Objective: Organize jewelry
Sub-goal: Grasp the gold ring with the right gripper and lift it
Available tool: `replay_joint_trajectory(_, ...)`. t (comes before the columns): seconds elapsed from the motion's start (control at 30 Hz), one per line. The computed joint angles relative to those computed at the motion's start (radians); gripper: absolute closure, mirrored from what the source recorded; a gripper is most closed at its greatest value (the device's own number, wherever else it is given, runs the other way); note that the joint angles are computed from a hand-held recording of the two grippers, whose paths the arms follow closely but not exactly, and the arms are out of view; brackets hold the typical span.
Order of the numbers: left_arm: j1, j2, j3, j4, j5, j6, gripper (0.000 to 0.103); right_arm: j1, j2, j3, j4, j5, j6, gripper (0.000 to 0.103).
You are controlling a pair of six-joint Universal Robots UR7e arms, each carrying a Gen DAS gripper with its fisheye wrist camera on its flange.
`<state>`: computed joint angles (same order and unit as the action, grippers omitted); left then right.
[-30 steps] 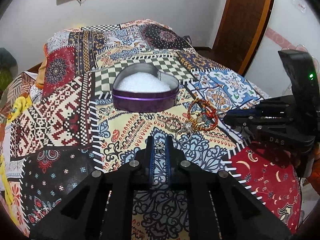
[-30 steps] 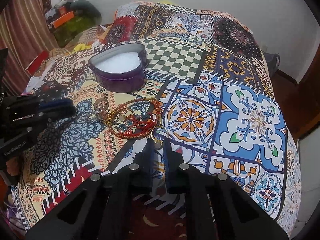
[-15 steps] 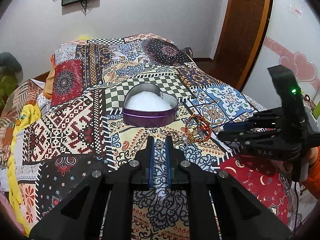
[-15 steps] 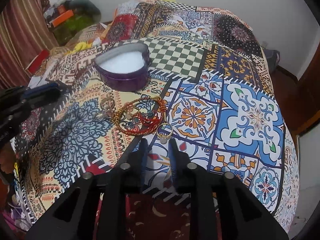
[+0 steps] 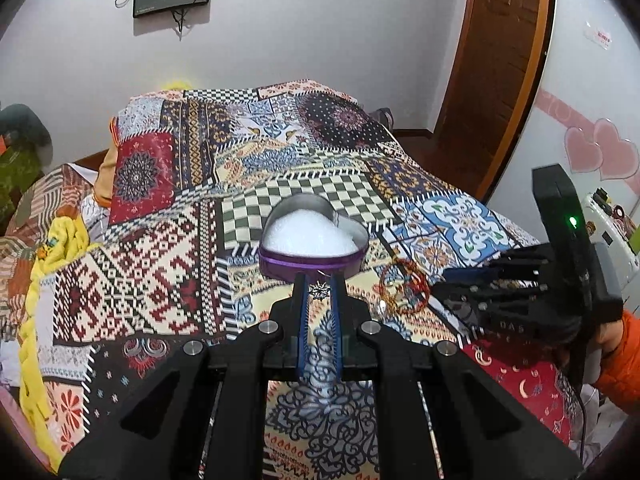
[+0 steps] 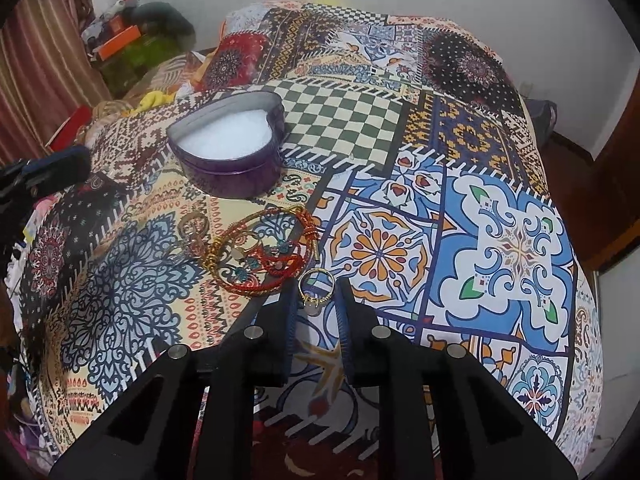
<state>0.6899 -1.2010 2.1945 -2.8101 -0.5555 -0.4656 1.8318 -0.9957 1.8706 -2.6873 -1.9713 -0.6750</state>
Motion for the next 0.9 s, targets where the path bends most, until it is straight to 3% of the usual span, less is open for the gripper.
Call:
replay_joint_trajectory(0.4, 0.009, 0.023, -0.058, -0.096, 0.042, 0.115, 0.094, 0.038, -0.049, -0.016, -0.067, 0.115, 0.021, 0.086)
replay_joint_trajectory(0.9, 0.064, 0.071, -0.127, -0.197, 0.031, 0.235, 0.094, 0.065, 0.035, -0.109, -0.074, 0.198, 0.03, 0.086)
